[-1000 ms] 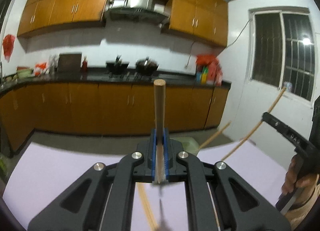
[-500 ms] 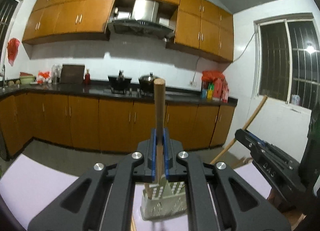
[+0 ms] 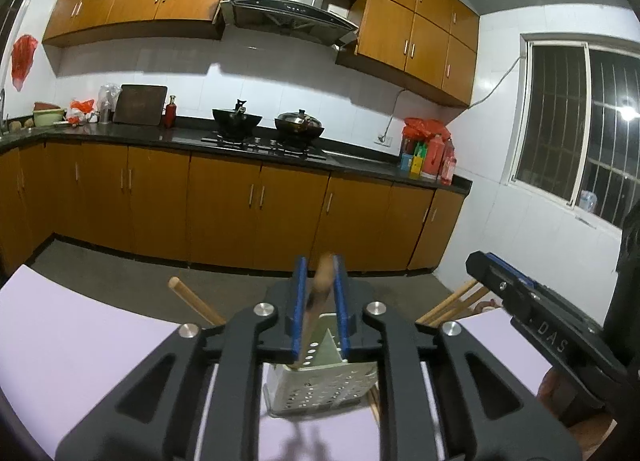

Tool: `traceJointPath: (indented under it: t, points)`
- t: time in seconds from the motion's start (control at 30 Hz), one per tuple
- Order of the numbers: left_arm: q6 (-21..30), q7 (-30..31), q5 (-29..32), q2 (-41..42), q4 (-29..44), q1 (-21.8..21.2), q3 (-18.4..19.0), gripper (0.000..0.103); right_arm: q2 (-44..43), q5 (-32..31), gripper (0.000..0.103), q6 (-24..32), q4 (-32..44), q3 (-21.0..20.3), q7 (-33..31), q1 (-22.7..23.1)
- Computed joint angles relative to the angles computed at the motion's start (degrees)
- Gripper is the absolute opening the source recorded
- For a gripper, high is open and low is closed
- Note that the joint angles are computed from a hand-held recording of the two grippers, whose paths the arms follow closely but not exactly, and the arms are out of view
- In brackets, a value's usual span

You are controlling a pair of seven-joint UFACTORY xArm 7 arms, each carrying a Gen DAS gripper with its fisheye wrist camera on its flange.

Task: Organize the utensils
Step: 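Open the left tool over the green holder while the right tool releases its chopstick in, then grasp another wooden chopstick with the left tool while the right tool grasps one too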

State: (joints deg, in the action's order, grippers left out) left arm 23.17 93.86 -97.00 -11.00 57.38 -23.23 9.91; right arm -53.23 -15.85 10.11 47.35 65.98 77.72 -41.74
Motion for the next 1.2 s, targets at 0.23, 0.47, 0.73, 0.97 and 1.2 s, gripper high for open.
traceJointPath:
  t: [0.23, 0.47, 0.73, 0.97, 1.2]
  points:
    - [5.66, -1.2, 0.79, -9.14, -6.38, 6.91, -1.06, 0.031, -8.45, 0.03, 0.035, 5.55, -4.72, -6.65, 0.59, 9.42]
    - [-0.58, -1.94, 7.22, -10.08, -14.38, 15.42, -5.01, 0.034, -0.43, 1.99, 0.034, 15.66, -13.46, -7.97, 2.15, 23.31]
    - [3.39, -15.36, 24.89, -0.95, -18.21, 18.11, -5.25, 0.025, 23.3, 0.25, 0.014, 5.38, -16.92, -3.59, 6.26, 23.16]
    - [6.43, -16.26, 28.46, 2.12, -18.41, 18.86, -5.96, 0.024, 28.77, -6.31, 0.014, 4.75, -14.89, -0.35, 10.4, 19.87]
    - [6.18, -16.41, 30.03, 2.53, -19.85, 18.89, -7.12, 0.019, 28.2, -10.42, 0.008, 12.46, -14.22, 0.68, 16.83, 19.95]
